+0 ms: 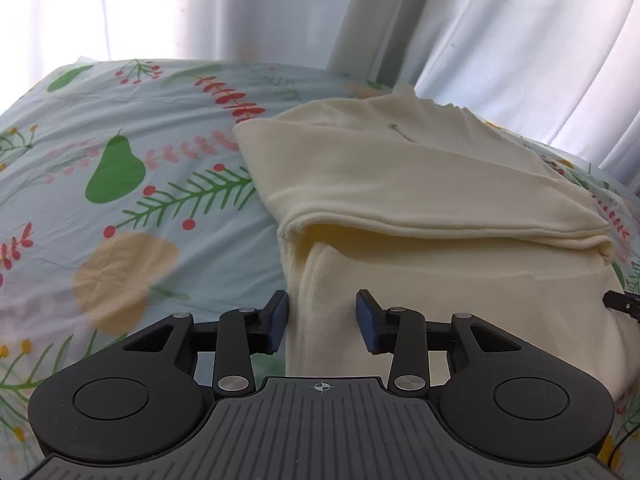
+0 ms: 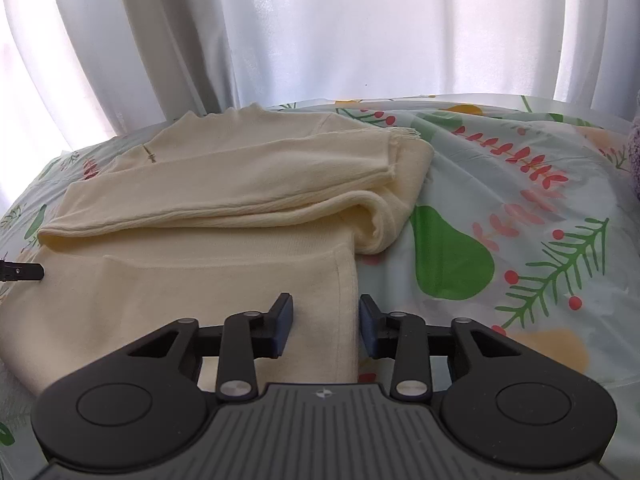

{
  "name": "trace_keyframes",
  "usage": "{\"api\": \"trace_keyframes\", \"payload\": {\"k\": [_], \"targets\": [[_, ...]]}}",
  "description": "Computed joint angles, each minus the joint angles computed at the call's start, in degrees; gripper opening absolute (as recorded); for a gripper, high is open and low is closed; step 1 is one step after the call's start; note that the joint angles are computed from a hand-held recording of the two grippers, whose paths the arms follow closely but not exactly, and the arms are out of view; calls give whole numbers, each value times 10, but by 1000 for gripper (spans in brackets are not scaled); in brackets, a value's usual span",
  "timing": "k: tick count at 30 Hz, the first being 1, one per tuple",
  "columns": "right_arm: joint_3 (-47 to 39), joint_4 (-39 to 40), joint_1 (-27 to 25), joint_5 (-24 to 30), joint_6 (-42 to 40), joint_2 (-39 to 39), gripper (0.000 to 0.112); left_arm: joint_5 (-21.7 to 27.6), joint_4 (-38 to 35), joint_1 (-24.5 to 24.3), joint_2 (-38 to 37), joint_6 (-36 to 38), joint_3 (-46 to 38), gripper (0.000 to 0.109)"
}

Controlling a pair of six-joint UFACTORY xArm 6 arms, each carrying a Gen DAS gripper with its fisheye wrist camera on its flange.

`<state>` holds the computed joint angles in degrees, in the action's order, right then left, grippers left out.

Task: Fold small clothes
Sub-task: 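Grasp the folded sweater edge with the right gripper, then lift the folded edge with the right gripper and lay it over the body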

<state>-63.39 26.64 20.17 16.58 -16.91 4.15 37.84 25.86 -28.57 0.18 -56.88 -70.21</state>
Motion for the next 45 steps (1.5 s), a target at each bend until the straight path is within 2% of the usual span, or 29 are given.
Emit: {"api": "trace_keyframes", "payload": {"k": [5, 10, 14, 16, 19, 27, 30, 32, 34, 39, 42, 45], "targets": [[5, -30, 4, -14, 15, -3, 8, -4, 7, 1, -8, -6, 5, 31], [15, -26, 10, -25, -3, -17, 7, -26, 14, 1, -24, -6, 22, 30], [19, 41, 15, -24, -66, -26, 7, -45, 0, 4, -23, 21, 26, 30], [17, 40, 15, -19, -65, -23, 7, -50, -18, 6, -20, 35, 26, 30], [9, 34, 11, -3, -61, -18, 9, -64, -50, 12, -17, 61, 32, 39], [-4, 22, 6, 20, -48, -8, 9, -62, -94, 14, 1, 102, 18, 41], [-3, 4, 7, 15, -37, -7, 9, -54, -82, 13, 5, 96, 11, 30], [0, 4, 9, 8, -43, -9, 8, -52, -75, 12, 6, 92, 10, 17], [5, 5, 11, -2, -53, -12, 7, -43, -71, 11, 8, 91, 6, 12], [14, -49, 13, -19, -27, -21, 6, -38, -54, 5, -2, 89, 3, 8], [21, -27, 16, -29, -60, -40, 6, -54, -44, 1, -29, 94, 11, 8], [13, 43, 19, -32, -124, -52, 6, -76, -14, 5, -45, 74, 8, 8]]}}
